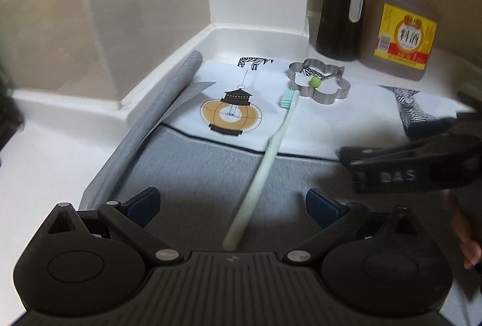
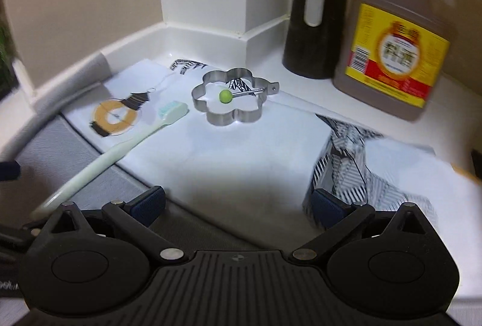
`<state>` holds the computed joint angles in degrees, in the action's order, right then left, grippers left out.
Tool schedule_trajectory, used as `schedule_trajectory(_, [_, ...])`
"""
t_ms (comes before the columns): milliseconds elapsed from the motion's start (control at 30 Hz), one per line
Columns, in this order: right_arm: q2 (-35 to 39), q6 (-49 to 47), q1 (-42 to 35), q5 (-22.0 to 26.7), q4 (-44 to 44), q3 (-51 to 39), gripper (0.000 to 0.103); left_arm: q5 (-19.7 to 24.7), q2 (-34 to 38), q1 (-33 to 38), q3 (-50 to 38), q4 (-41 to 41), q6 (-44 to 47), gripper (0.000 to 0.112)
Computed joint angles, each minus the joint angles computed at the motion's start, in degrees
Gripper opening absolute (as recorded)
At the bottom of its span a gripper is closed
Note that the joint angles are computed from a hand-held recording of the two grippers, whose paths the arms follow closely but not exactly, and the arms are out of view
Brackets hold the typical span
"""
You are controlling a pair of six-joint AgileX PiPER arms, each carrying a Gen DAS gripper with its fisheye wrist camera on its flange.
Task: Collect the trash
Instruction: 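Close the right gripper on the metal flower-shaped egg ring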
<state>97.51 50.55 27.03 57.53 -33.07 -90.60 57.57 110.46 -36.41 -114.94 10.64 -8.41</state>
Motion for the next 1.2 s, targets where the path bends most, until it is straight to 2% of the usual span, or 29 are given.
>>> schedule_trajectory(100, [3.21,-0.06,-1.73,-2.77,-1.16,-2.32,0.103,1.96,4.2,0.24,-5.29,0.28,0.64,0.103])
schedule_trajectory(200, [7.4,-0.28,-3.29,-2.98,-1.92,-6.92,0.103,3.64,6.47,1.61,-8.9,-1.9,0.37,0.103])
schedule_trajectory(333, [11.0,1.54,-4.88,-6.09,-3.93,-9.56,0.103,2.14,6.64,2.38,-8.53,-2.02,0.54,0.103])
schedule_trajectory(500, [15.56,0.32,-5.71,-6.19,-3.15,-15.42,0.103,4.59,8.71,1.66,-12.86,-1.37,1.39,0.101])
schedule_trajectory(533, [16.43,-0.33,-5.89,-6.08,-2.77,-16.68,0.103,3.77,8.12,1.36,-11.91,-1.1,1.35,0.096])
schedule_trajectory(567, [17.01,-0.71,-6.01,-6.14,-2.74,-17.45,0.103,2.19,6.97,1.23,-10.04,-1.62,1.61,0.079])
schedule_trajectory(600, [17.34,-0.81,-6.06,-6.18,-2.96,-17.84,0.098,1.3,5.84,1.25,-8.63,-2.76,2.1,0.05])
schedule_trajectory(633, [17.18,0.3,-5.64,-6.18,-4.19,-17.52,0.089,1.56,5.25,1.4,-8.27,-4.19,2.64,0.034])
schedule_trajectory(667, [16.24,2.12,-5.12,-7.28,-6.22,-15.86,0.079,2.07,4.98,1.29,-8.22,-4.84,2.41,0.015])
schedule_trajectory(700, [16.04,3.07,-4.34,-6.08,-8.25,-15.6,0.078,1.89,4.29,0.97,-7.22,-4.34,1.6,0.01])
schedule_trajectory(833, [12.5,4.7,-1.82,-1.4,-11.33,-11.75,0.078,-0.64,-0.12,0.37,-0.28,-3.33,-0.45,0.009])
schedule_trajectory(1000, [-0.31,9.36,-0.16,-3.76,-6.59,1.28,0.078,-4.23,-7.84,0.03,10.47,-4.62,-2.48,0.009])
schedule_trajectory(1100, [-8.15,15.04,4.13,-3.97,-9.22,9.5,0.079,-5.74,-12.95,-0.19,16.43,-5.76,-2.99,0.009])
schedule_trajectory(1200, [-15.26,22.94,10.5,-0.69,-14.09,16.1,0.079,-6.8,-17.73,-0.48,21.39,-6.73,-3.66,0.009])
